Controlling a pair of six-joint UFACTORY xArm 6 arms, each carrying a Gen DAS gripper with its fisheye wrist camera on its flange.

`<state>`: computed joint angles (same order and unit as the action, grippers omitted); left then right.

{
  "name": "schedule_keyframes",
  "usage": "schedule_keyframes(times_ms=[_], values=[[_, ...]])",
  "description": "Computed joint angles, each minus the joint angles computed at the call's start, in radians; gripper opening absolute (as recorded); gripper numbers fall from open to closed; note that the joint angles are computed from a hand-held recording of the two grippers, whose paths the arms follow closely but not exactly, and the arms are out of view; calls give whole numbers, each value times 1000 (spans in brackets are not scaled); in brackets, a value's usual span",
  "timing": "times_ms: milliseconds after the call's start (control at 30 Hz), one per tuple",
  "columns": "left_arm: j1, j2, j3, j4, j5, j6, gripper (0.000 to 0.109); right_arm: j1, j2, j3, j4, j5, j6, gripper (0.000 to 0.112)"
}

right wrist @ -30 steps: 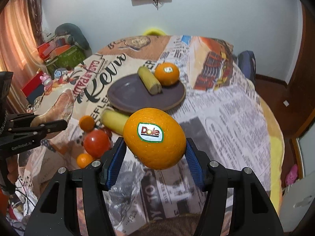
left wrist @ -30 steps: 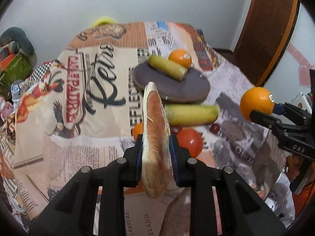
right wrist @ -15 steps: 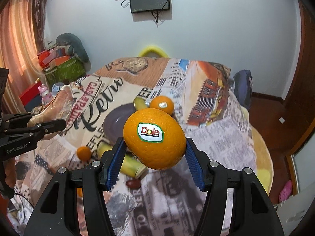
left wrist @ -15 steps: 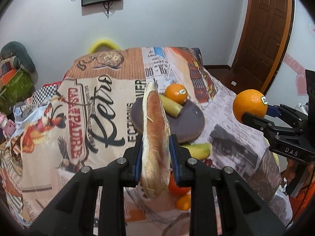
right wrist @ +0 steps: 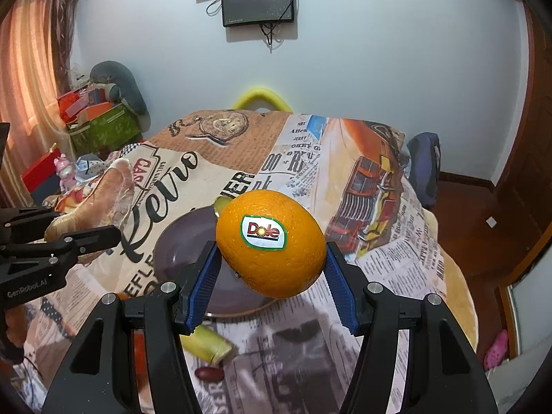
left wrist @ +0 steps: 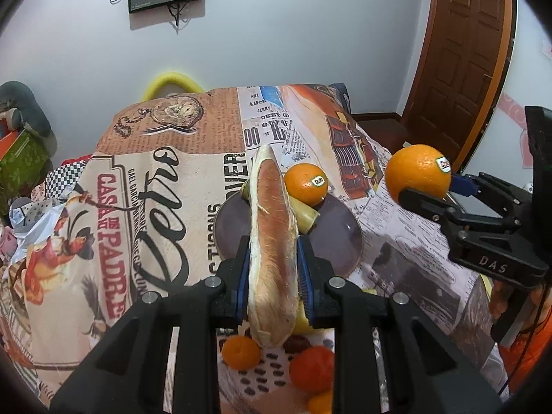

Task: Organize fruits
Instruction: 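Lift and carry the grapefruit segment and Dole orange over the plate, then set the Dole orange and grapefruit segment on the plate and open both tools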

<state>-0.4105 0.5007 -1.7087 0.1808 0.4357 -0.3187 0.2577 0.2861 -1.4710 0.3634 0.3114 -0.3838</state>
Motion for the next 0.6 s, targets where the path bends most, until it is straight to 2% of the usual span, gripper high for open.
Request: schedule_keyframes(times_ms=[333, 600], values=[[20, 203, -280, -104, 100, 63, 25, -8, 154, -176, -23, 76, 20, 57], [29, 351, -495, -100, 205, 70, 25, -13, 235, -261, -57, 128, 40, 57]])
